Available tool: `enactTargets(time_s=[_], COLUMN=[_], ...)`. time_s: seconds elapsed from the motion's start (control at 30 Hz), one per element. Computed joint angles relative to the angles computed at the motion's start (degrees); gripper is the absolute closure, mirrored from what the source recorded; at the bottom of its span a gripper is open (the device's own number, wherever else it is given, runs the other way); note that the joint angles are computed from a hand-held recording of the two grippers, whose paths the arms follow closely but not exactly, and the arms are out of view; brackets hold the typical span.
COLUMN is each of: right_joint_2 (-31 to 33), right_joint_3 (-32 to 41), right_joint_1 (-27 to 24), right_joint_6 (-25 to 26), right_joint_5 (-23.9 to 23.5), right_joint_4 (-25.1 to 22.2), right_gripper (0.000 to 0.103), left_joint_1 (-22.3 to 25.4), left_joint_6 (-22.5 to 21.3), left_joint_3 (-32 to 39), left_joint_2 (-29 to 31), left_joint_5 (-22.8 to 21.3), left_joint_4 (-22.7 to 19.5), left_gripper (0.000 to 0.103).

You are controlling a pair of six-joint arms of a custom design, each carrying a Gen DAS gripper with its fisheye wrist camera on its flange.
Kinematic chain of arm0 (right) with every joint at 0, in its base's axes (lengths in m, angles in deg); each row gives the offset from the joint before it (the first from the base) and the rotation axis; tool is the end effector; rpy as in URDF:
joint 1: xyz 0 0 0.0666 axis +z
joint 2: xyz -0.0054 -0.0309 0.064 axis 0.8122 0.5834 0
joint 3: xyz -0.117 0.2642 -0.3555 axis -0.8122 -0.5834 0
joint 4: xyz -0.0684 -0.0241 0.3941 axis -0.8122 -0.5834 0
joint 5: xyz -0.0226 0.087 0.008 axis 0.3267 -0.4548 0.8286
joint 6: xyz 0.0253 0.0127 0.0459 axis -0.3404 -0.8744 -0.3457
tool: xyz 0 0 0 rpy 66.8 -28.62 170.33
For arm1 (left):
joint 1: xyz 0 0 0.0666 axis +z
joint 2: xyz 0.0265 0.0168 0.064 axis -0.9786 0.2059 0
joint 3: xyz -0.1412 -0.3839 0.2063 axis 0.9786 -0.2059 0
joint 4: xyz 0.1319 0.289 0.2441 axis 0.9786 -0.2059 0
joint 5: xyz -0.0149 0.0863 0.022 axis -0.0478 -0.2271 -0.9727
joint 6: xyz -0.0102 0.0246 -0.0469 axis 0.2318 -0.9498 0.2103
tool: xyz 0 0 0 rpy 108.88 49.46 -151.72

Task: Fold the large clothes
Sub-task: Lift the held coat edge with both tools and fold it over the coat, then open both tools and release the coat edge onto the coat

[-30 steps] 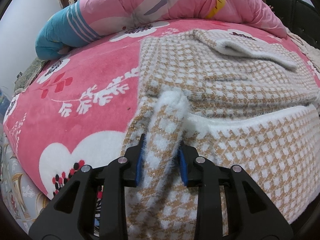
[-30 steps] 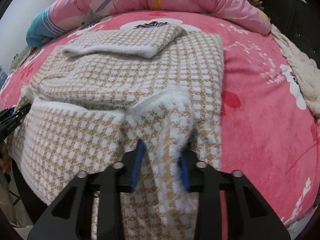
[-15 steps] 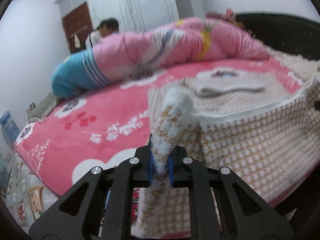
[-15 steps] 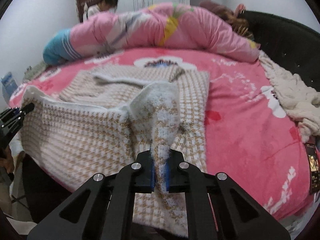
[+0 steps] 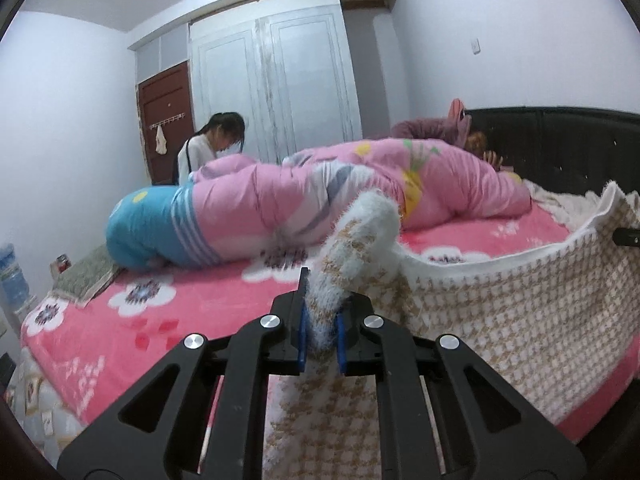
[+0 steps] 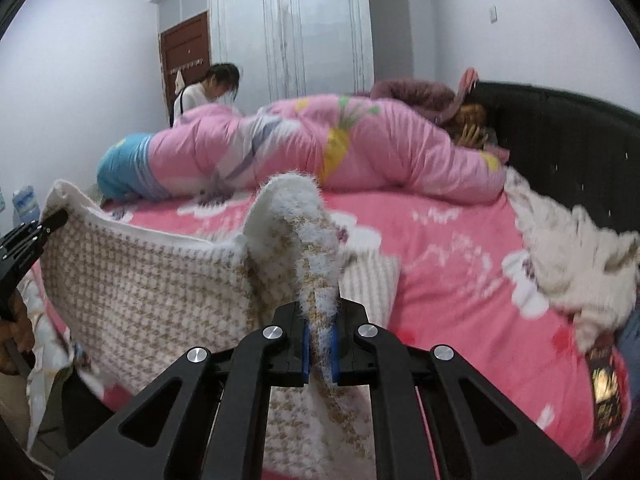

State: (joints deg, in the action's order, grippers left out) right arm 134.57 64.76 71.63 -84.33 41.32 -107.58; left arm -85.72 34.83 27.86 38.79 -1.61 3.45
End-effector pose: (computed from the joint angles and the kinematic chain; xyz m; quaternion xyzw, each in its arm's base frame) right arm 0.4019 0.1316 0.6797 -0.1973 0.8471 0.1404 0.4731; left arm 0.2846 -0.0225 0.6879 -0.0883 0.8073 0.1445 0.5654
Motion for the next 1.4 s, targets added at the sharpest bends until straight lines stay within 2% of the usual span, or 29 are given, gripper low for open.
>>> enactTargets(time_s=[0.07,0.2,0.33,0.43,0.47,0.5,0.53,0.57,0.6,0.63,0.67,0.73,0.83,0.87,0.93,0.97,1.03,1.1,1.13,1.17,1.23,1.27,1.3,1.37,1.4], right_joint_2=[4.2,13.6,22.8,30.2,31.7,34.4,35.5,36.0,35.8,35.6,35.4,32.6,29.4,29.5,31.8,33.4,36.6,37.9,38.6,39.0,39.0,38.5,37.9,36.9,35.8], right_joint_3=[4.5,13.4,20.9,25.6,26.3,28.1,28.8,28.6,27.9,28.1,28.6,26.1,23.7,24.2,27.4,29.0,31.5,31.5,31.0,30.5,29.0,27.8,26.8,26.7,25.7], right_joint_1=[-0.6,-1.0,-0.5,-0.1,-0.1,-0.4,-0.7,-1.2,-2.1,-3.1,-3.7,-4.9,-5.7,-5.4,-3.8,-2.4,-1.0,-0.5,-1.6,-3.0,-5.2,-5.9,-6.6,-7.2,-7.5], right_joint_6=[-0.3,-0.9,-2.0,-2.6,-2.7,-2.5,-2.6,-3.3,-4.6,-5.8,-6.7,-9.0,-9.7,-9.7,-7.9,-6.5,-4.9,-4.8,-7.0,-11.1,-17.7,-20.1,-23.0,-25.6,-26.2], right_joint_5=[-0.4,-0.5,0.1,0.3,0.1,-1.2,-2.3,-3.5,-7.1,-10.5,-11.8,-11.1,-12.9,-13.7,-15.8,-15.3,-15.6,-12.4,-15.4,-19.7,-25.3,-26.3,-24.9,-18.3,-18.0], right_joint_4=[0.0,-1.8,-5.4,-10.5,-11.9,-15.3,-16.9,-17.3,-16.7,-17.2,-17.9,-14.7,-9.4,-9.5,-12.0,-14.0,-16.8,-16.6,-15.4,-14.0,-10.7,-8.8,-7.5,-8.2,-7.2], right_gripper=[0.096,0.096,0.096,0.096,0.095,0.093,0.083,0.078,0.077,0.073,0.063,0.051,0.05,0.05,0.05,0.05,0.051,0.05,0.051,0.056,0.064,0.064,0.064,0.063,0.063], left_joint_1=[3.5,10.3,12.9,14.4,14.9,15.5,16.3,17.1,18.2,19.2,19.7,21.1,21.9,21.5,20.4,19.7,18.0,18.1,19.1,20.5,22.7,23.9,25.0,25.8,25.6], left_joint_6=[-0.2,0.9,1.1,1.9,2.4,2.9,4.0,5.1,6.4,7.1,7.4,7.9,8.7,8.7,7.9,7.8,7.8,9.3,11.2,13.9,18.8,20.3,21.5,22.4,22.1], left_joint_3=[2.5,9.1,13.3,15.4,15.7,15.7,15.7,15.5,14.9,14.5,14.3,13.7,14.2,15.8,18.8,20.3,22.1,21.1,19.8,19.2,19.3,18.9,18.5,17.5,17.1], left_joint_2=[3.3,12.7,21.8,28.1,30.1,31.5,32.9,33.2,32.8,32.1,31.5,29.5,27.8,28.8,31.5,33.2,36.5,37.5,37.4,37.3,37.4,37.2,36.8,34.9,33.8], left_joint_5=[4.2,12.9,15.9,18.0,18.6,19.3,20.8,22.3,24.3,25.7,25.9,25.4,28.4,30.4,36.0,36.8,34.2,31.5,32.4,34.5,35.6,37.2,37.7,34.6,33.4], left_joint_4=[0.3,-2.0,-5.0,-9.6,-11.6,-13.0,-14.9,-15.4,-14.8,-13.9,-13.2,-10.5,-7.2,-7.6,-11.2,-13.4,-17.2,-16.0,-14.5,-13.9,-14.6,-14.3,-14.4,-14.2,-13.0], left_gripper=[0.093,0.093,0.093,0.092,0.089,0.083,0.078,0.068,0.064,0.064,0.064,0.064,0.064,0.064,0.06,0.056,0.055,0.055,0.056,0.056,0.051,0.05,0.05,0.053,0.053])
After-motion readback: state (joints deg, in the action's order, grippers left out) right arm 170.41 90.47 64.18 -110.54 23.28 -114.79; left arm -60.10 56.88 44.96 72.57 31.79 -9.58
